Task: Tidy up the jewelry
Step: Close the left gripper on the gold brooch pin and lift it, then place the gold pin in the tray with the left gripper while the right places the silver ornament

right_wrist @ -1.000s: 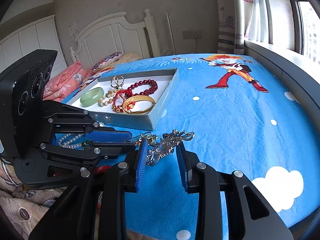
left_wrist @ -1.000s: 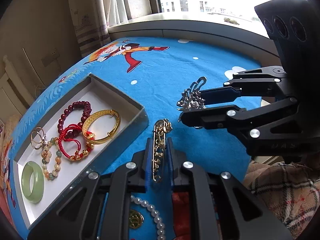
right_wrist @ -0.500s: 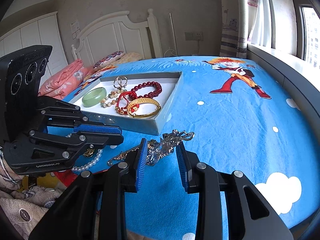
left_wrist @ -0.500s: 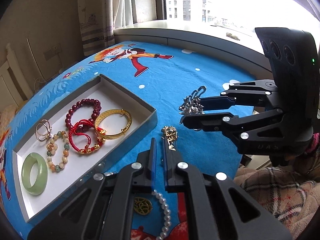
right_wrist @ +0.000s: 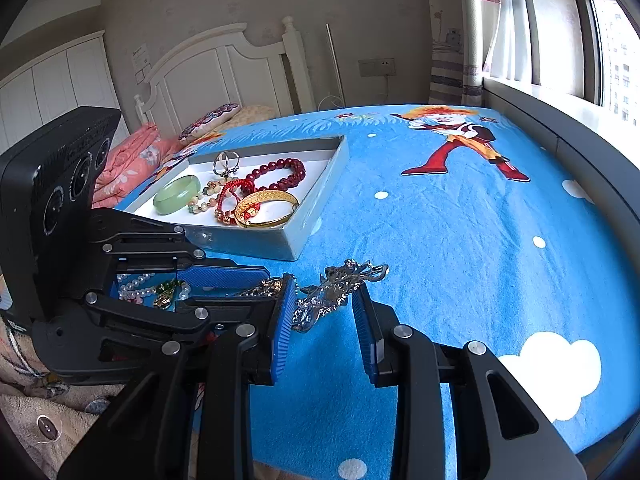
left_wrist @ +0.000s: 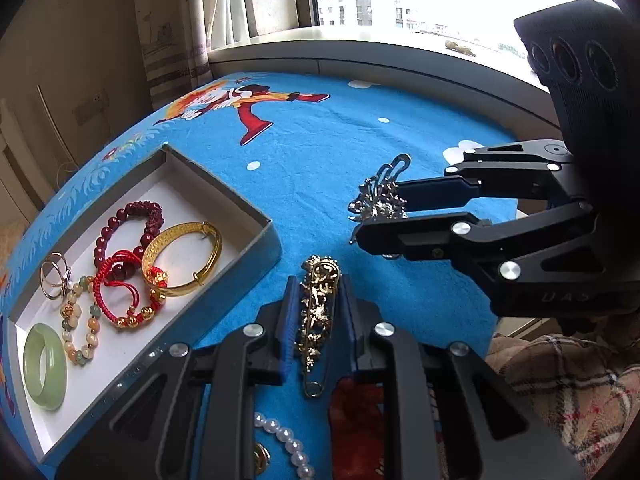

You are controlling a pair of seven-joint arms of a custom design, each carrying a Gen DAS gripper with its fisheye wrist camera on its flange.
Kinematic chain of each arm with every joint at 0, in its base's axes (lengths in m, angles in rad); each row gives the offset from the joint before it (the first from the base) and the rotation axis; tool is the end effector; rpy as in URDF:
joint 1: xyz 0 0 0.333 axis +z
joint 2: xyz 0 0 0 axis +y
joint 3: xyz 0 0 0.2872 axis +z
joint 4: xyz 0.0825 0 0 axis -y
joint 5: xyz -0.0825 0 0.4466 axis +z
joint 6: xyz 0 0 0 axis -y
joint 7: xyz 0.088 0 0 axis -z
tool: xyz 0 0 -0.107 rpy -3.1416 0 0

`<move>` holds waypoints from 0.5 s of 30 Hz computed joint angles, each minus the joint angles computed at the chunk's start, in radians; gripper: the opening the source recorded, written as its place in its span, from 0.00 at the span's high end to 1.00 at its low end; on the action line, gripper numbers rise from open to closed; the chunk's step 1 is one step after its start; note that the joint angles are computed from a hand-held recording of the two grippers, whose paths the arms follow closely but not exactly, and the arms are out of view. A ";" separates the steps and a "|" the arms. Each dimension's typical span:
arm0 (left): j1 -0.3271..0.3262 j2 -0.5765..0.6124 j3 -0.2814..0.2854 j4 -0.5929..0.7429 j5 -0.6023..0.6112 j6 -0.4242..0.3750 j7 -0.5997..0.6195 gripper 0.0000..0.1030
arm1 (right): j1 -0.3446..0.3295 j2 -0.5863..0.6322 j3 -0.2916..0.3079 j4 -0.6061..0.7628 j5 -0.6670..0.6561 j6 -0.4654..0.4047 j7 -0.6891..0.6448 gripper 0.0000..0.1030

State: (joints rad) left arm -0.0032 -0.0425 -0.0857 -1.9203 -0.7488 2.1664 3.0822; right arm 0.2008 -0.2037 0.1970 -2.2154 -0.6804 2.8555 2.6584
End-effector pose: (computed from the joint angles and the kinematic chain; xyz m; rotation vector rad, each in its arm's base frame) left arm 0.6339 -0.0839 0.4994 -0.4284 2.7162 -0.9891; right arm 0.5345 0.2660 0.4949 -1.5413 1.7055 -0.6424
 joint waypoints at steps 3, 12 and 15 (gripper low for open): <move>-0.001 -0.011 0.001 -0.012 -0.008 0.011 0.010 0.81 | -0.001 -0.001 0.002 0.002 -0.007 0.002 0.003 0.70; 0.023 0.002 0.020 0.036 -0.067 -0.008 0.002 0.81 | 0.016 0.026 0.002 0.047 -0.019 -0.018 -0.023 0.70; 0.035 0.014 0.023 0.059 -0.082 -0.011 -0.005 0.81 | 0.033 0.053 -0.002 0.087 -0.024 -0.036 -0.055 0.70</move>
